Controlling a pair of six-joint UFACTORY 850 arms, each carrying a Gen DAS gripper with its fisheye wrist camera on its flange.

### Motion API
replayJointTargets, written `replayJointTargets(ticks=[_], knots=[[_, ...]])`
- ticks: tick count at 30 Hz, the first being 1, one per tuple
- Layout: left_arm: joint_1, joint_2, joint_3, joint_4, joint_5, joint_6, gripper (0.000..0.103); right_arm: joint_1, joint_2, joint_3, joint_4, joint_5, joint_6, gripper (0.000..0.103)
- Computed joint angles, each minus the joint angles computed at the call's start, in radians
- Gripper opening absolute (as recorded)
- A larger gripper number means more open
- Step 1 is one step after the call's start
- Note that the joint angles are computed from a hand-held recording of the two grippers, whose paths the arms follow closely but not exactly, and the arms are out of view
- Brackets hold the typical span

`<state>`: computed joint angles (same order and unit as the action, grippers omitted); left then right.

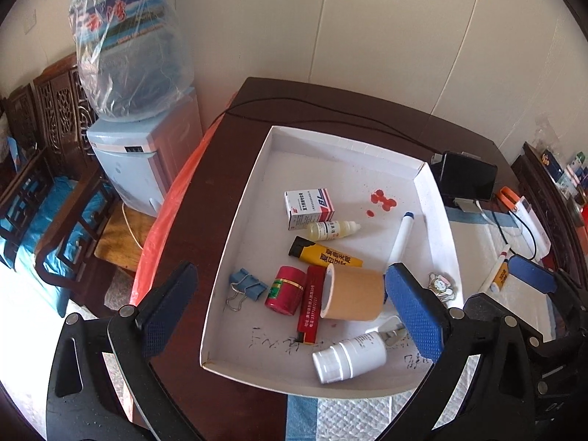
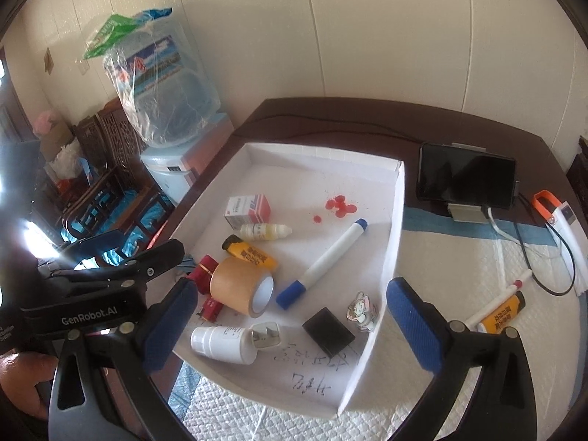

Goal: Organize rigid objects
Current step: 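Grasp the orange lighter with the right gripper while the left grasps the white red-banded marker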

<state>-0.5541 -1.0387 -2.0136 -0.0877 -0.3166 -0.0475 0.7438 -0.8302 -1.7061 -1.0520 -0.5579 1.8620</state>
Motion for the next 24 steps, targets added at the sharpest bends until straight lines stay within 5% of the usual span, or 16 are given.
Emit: replayJointTargets(ticks=[13,24], knots=[[-0.062,0.113,0.156,0.110,0.069,-0.104,0.103,0.032,0.123,0.191,-0.176,-0.012,0.255,0.103],[-0.153,0.067,0.083,0.102,-0.017,-0.109,0.103,-0.015,0.280,0.503,-0.317,-0.038,0.449,0.103]])
